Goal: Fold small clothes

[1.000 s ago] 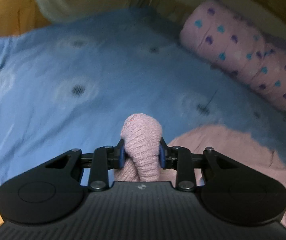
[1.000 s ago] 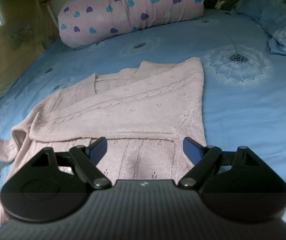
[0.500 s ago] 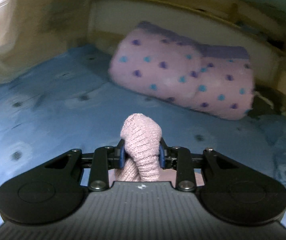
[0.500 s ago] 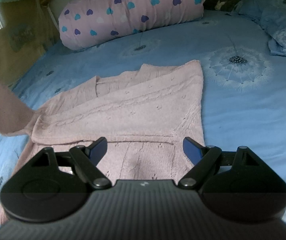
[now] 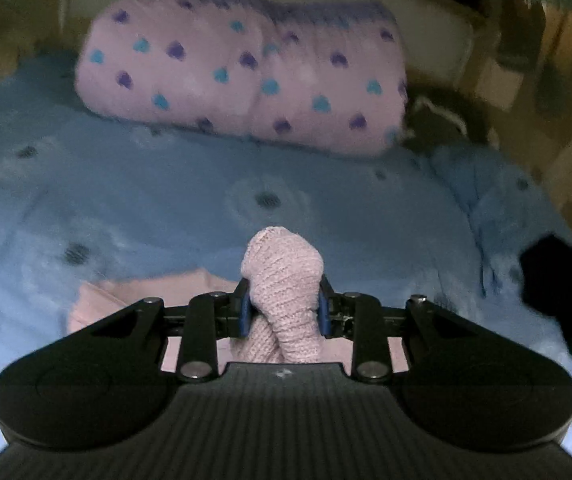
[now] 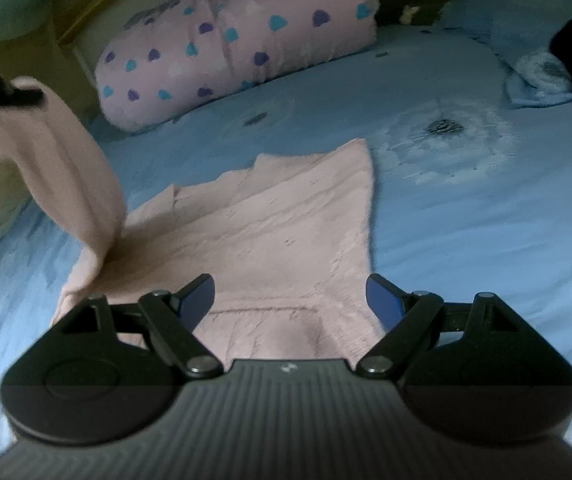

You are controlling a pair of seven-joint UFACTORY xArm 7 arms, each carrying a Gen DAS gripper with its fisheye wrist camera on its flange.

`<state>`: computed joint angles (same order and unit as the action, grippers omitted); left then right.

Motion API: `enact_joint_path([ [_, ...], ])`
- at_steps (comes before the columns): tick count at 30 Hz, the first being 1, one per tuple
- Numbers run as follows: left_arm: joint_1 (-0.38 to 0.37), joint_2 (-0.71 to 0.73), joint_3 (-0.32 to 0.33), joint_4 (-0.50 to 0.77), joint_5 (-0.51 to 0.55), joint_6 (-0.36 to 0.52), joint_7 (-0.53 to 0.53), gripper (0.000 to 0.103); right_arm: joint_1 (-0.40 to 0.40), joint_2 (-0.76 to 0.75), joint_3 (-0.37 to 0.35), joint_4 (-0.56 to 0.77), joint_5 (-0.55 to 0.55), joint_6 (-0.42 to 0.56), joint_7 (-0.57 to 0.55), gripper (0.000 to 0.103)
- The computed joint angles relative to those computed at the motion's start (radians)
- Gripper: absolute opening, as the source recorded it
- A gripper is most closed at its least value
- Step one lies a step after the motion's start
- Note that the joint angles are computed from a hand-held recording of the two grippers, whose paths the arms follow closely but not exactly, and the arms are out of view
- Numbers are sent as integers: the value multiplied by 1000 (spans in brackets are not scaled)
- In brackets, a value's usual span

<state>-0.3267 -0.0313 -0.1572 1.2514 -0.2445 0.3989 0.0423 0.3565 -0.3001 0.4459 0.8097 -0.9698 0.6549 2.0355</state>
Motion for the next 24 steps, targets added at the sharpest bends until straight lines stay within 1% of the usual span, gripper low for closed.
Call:
enact_joint_path([
  [3, -21, 48, -23, -18, 74, -19, -39, 35, -5, -19, -4, -15, 13, 5, 18, 84],
  [6, -40, 90, -32, -39, 135, -32, -72, 35, -14, -33, -7, -29, 26, -4, 29, 84],
  [12, -56, 158, -41, -66, 147, -39, -65, 37, -31, -46, 2, -38, 50, -10, 22, 84],
  [14, -65, 166, -37, -73, 170, -35, -89, 50, -35, -46, 4, -38, 59, -10, 17, 84],
  [15, -67, 165, -35, -78, 182, -33, -98, 53, -37, -48, 3, -40, 64, -12, 13, 84],
  [16, -68, 162, -35, -79, 188, -28, -100, 58, -39, -50, 4, -42, 68, -13, 11, 84],
  [19, -57, 136, -49, -99, 149, -36, -35, 72, -44, -49, 9, -41, 74, -14, 7, 84],
  [20, -56, 123, -50, -109, 144, -42, -19, 74, -46, -46, 10, -40, 74, -14, 5, 84],
  [24, -53, 64, -43, -143, 141, -43, 27, 76, -47, -44, 12, -40, 76, -16, -1, 84],
])
